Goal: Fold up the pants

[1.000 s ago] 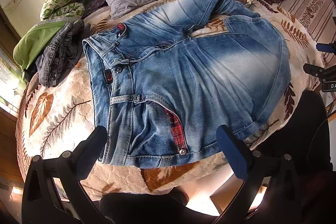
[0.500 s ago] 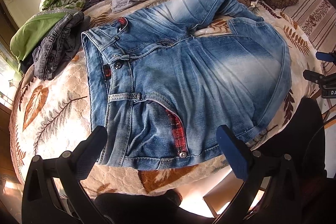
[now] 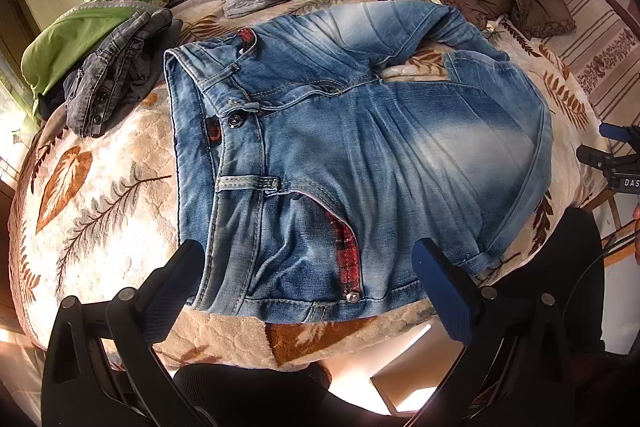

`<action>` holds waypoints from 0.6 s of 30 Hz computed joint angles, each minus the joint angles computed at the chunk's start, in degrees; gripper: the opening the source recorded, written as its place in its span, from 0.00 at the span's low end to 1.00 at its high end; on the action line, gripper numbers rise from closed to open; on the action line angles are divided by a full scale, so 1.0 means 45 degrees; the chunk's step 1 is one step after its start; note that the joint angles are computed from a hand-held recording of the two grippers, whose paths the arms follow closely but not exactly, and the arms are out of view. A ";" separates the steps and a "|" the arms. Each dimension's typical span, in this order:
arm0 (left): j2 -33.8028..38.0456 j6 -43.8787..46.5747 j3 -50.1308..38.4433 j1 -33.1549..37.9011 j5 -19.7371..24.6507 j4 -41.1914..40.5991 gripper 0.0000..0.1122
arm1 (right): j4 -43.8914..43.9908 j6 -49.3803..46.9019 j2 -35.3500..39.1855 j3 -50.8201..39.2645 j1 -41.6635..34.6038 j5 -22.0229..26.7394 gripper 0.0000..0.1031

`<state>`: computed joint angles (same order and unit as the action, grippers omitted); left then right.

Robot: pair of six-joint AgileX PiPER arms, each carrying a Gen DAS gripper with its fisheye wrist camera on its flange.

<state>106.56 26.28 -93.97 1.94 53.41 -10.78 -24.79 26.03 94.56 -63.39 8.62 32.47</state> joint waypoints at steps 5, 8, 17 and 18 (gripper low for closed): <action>0.0903 -0.1845 -0.1601 0.1252 0.1020 -0.0031 0.92 | 0.3873 -0.2866 0.1090 -0.1952 -0.1665 0.0218 0.99; 0.1331 -0.2164 -0.1720 0.1968 0.1829 -0.0796 0.92 | 0.6677 -0.4417 0.2421 -0.3738 -0.2720 0.0859 0.99; 0.3006 -0.2525 -0.0856 0.3269 0.2965 -0.6316 0.74 | 1.1746 -0.6002 0.6427 -0.7989 -0.3924 0.2354 0.70; 0.3052 -0.2871 -0.1098 0.3159 0.2954 -0.6286 0.67 | 1.2906 -0.6817 0.6726 -0.8182 -0.4209 0.2793 0.20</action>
